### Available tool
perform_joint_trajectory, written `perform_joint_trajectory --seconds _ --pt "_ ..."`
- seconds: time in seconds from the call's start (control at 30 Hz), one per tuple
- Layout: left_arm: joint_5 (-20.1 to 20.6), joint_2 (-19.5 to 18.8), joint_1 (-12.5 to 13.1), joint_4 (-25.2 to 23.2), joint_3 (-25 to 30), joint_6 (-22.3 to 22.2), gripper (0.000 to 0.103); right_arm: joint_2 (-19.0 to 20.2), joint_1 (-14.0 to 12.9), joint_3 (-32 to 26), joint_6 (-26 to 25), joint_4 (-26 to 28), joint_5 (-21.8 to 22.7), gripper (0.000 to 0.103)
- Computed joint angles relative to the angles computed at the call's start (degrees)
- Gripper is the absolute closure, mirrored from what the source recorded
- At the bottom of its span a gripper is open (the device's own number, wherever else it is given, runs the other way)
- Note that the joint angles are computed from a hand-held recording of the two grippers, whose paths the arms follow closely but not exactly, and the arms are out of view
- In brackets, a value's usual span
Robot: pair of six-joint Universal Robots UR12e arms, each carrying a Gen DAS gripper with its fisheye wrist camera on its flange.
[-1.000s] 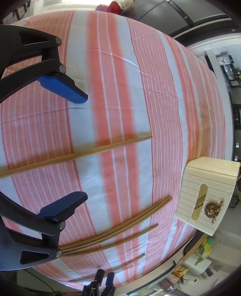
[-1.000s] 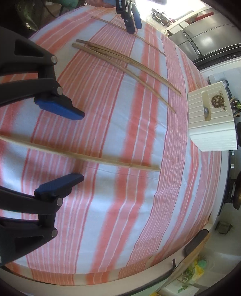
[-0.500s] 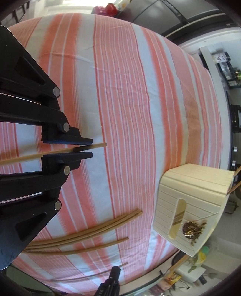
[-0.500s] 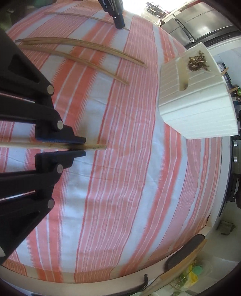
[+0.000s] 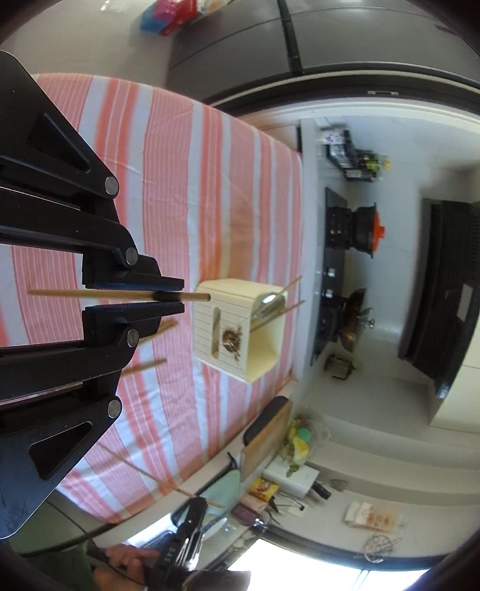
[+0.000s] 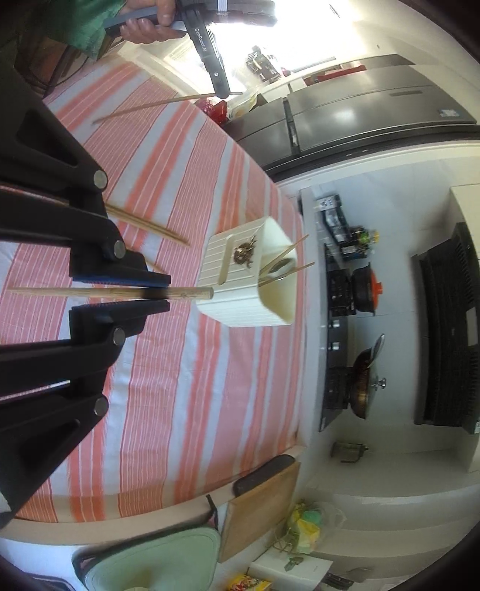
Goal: Organize utensils
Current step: 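Lift both held chopsticks and carry them over the cream box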
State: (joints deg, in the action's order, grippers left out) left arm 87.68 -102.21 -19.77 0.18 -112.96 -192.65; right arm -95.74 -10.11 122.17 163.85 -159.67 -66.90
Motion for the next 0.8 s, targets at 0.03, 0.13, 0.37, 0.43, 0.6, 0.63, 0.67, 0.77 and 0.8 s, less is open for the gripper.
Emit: perform_joint_trajectory --seconds 0.03,0.13,0.37,0.43,0.6,0.63,0.67,0.77,0.8 --pt "0.03 0.45 -0.17 1.02 -0.22 -0.08 0.099 -0.41 0.02 0.28 0.06 -1.02 0.51 0.096" --pt "-0.03 1.05 -0.53 3.22 -0.32 -0.15 0.099 -1.42 -0.03 0.94 0.36 -4.29 1.65 0.096" --pt "0.00 1.83 -0.69 5.56 -0.71 -0.83 0.099 -2.03 0.36 1.07 2.06 -9.82 2.35 0.096" --pt "-0.18 2.03 -0.62 5.35 -0.75 -0.77 0.099 -2.01 0.45 0.78 1.98 -10.07 2.33 0.096" --pt "0.34 2.15 -0.80 4.25 -0.62 0.18 0.100 -1.96 0.62 0.17 0.74 -9.73 1.85 0.096" --pt "0.35 2.12 -0.84 4.03 -0.55 0.27 0.100 -1.82 0.62 -0.05 0.60 -9.53 1.68 0.096" --pt "0.25 2.10 -0.82 3.85 -0.50 0.35 0.100 -1.57 0.62 -0.22 0.67 -9.58 1.53 0.096" --pt "-0.47 1.94 -0.55 3.73 -0.08 0.28 0.100 -0.64 0.59 -1.08 1.05 -9.23 1.41 0.096" --pt "-0.81 1.81 -0.42 3.69 0.21 0.11 0.100 -0.33 0.64 -1.40 1.19 -9.05 1.40 0.096"
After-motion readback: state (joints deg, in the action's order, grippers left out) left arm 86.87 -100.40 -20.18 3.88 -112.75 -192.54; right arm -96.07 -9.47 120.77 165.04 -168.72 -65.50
